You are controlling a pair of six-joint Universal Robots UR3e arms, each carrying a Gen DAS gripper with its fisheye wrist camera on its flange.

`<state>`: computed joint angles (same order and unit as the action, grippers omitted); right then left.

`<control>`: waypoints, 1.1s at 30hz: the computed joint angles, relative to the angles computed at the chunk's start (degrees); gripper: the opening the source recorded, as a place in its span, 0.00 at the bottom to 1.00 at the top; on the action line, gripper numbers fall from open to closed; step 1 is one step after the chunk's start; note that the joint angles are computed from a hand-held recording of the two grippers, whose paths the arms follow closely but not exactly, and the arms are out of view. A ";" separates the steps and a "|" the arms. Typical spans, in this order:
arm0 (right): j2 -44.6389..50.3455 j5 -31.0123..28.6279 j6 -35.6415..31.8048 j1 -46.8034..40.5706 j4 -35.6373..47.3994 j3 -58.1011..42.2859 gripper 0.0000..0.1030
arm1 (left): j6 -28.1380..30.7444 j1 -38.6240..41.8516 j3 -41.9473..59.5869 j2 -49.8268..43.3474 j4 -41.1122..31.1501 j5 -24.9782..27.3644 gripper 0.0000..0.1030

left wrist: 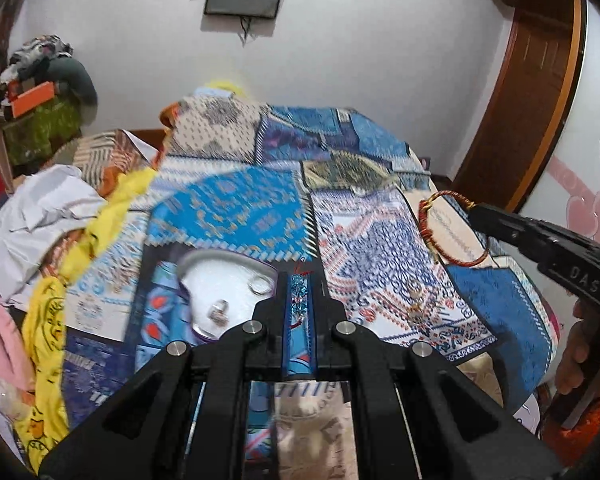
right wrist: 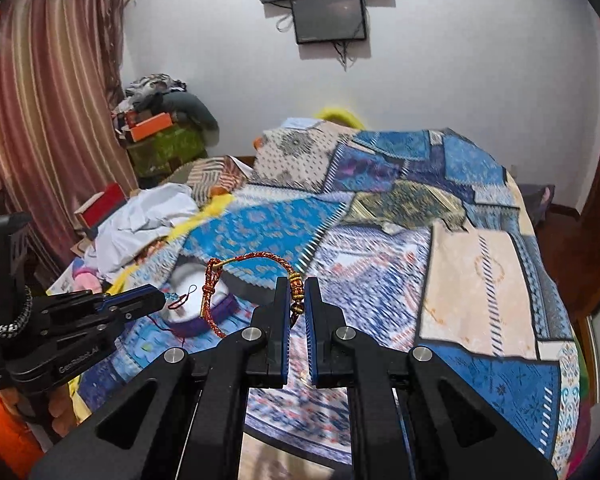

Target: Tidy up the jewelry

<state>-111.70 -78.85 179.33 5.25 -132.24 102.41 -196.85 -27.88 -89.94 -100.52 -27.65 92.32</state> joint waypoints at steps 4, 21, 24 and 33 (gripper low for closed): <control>4.70 -1.73 2.02 4.43 -2.78 -3.07 0.06 | 0.63 1.77 -2.15 3.34 0.44 0.02 0.05; 27.56 -5.44 1.70 15.43 -3.98 -16.67 0.06 | 5.61 8.43 0.14 3.09 0.06 -1.89 0.05; 31.42 -5.63 1.12 15.85 -2.29 -20.05 0.06 | 5.99 9.29 1.65 1.20 -0.24 -2.88 0.05; 37.31 -3.39 2.36 14.82 2.30 -25.89 0.06 | 5.32 13.41 5.41 -5.56 -1.90 -10.60 0.05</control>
